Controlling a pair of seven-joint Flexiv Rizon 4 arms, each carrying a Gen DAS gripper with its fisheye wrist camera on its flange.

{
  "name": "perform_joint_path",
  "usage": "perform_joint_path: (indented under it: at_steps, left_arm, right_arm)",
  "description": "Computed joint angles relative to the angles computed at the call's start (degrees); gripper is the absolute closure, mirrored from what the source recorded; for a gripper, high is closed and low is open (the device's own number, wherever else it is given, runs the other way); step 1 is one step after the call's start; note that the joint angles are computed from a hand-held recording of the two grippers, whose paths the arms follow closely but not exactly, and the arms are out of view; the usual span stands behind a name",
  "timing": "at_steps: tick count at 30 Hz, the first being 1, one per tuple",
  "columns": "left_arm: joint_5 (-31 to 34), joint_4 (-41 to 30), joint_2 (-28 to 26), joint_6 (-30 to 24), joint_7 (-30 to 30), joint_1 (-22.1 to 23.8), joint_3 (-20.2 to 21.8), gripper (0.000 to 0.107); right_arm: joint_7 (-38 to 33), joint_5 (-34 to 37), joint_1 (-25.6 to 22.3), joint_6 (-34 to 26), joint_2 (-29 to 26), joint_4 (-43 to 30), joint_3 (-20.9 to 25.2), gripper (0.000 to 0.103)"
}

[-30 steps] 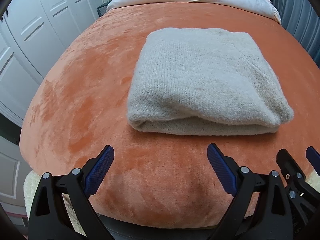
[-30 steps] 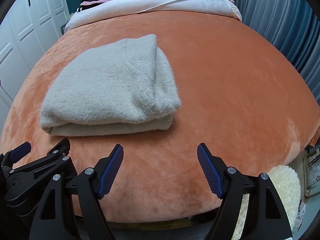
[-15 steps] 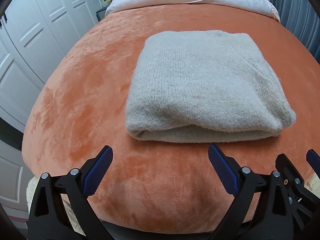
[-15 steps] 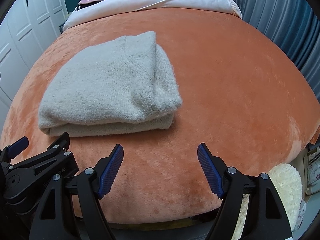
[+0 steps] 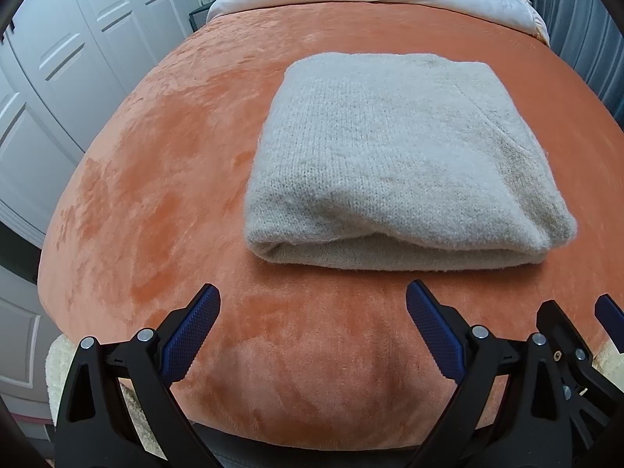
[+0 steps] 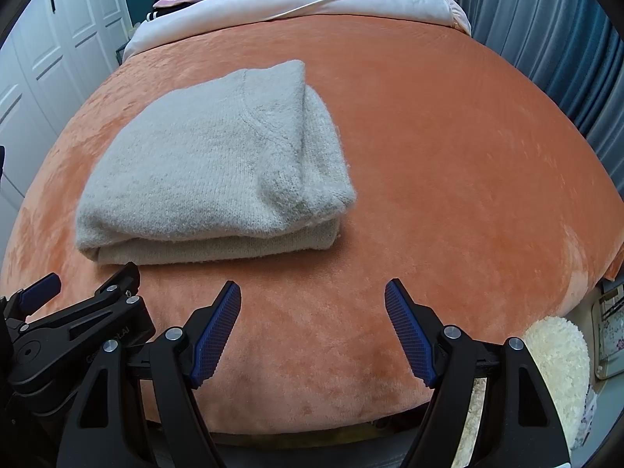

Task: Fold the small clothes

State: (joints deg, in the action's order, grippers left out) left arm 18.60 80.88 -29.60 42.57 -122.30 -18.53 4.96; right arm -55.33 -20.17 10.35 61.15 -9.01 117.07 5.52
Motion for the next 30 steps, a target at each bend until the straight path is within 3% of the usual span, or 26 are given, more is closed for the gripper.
perform_joint_path:
  at_steps: [30]
  left_arm:
    - [0.59,0.1,0.48,-0.11,-0.33,-0.12,-0.08,0.013]
  right_arm:
    - [0.09,-0.41,-0.24,0.56,0.64,0.5,-0.05,0.029]
